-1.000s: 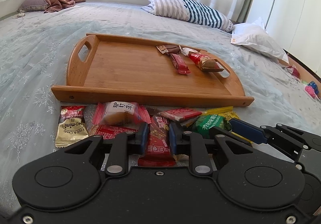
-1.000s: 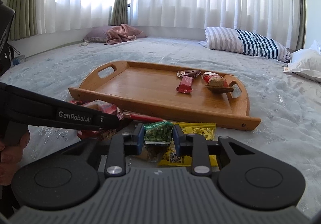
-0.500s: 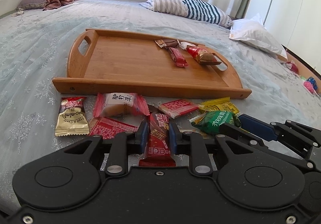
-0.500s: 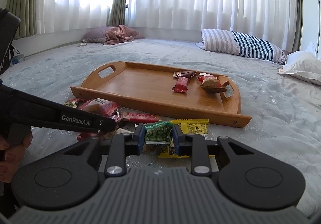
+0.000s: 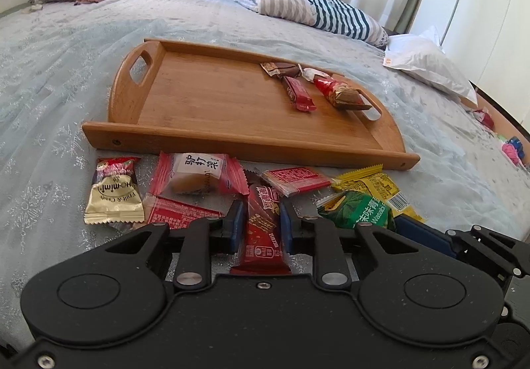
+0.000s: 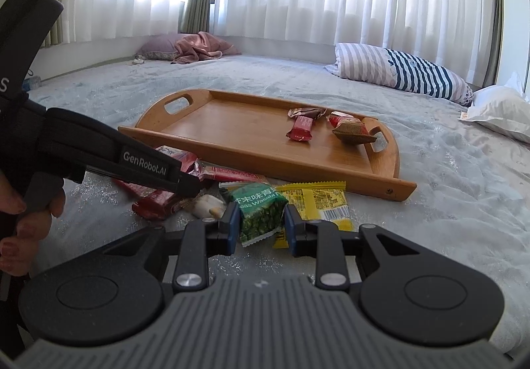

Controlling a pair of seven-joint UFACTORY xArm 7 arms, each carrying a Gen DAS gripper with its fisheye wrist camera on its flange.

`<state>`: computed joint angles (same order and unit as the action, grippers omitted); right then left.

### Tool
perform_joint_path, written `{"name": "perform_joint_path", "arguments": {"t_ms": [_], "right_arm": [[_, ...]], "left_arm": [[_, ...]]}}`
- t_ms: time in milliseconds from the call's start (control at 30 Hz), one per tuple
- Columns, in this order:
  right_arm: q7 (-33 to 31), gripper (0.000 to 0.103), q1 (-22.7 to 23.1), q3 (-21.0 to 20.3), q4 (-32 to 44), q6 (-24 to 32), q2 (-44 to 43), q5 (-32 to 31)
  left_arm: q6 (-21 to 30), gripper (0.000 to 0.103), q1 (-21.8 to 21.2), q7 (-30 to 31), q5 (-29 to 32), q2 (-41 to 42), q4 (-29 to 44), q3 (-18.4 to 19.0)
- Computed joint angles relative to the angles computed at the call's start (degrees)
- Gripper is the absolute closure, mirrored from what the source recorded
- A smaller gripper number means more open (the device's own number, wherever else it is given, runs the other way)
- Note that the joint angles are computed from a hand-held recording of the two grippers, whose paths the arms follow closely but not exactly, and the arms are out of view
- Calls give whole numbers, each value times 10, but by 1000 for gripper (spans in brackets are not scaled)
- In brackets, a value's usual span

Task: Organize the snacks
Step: 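Grasp the dark red bar with the left gripper while the right gripper grasps the green pea bag, then lift the dark red bar with the left gripper while the right gripper lifts the green pea bag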

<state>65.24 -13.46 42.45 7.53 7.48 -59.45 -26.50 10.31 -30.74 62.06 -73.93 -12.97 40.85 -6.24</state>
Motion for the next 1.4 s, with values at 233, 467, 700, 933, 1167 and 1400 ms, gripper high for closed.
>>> {"name": "perform_joint_path", "arguments": {"t_ms": [233, 467, 700, 933, 1167, 1400], "right_arm": [[-6, 45, -14, 1, -8, -20, -17, -2], [-46, 35, -89, 10, 4, -106, 19, 9], [-105, 29, -121, 4, 20, -149, 86, 47], [-129, 55, -121, 13, 33, -122, 120, 94], [-114, 61, -109, 17, 23, -113, 86, 116], [-78, 61, -107, 17, 15, -87, 23, 113]], "left_arm": [[-9, 81, -9, -5, 17, -15, -9, 1], [-13, 81, -19, -14, 31, -23, -15, 10], [-14, 81, -26, -16, 33, -30, -16, 21], [-4, 81, -25, -39, 53, -21, -13, 23], [-1, 81, -24, -31, 38, -24, -10, 24], [-4, 101, -32, 8, -11, -52, -15, 30]]}}
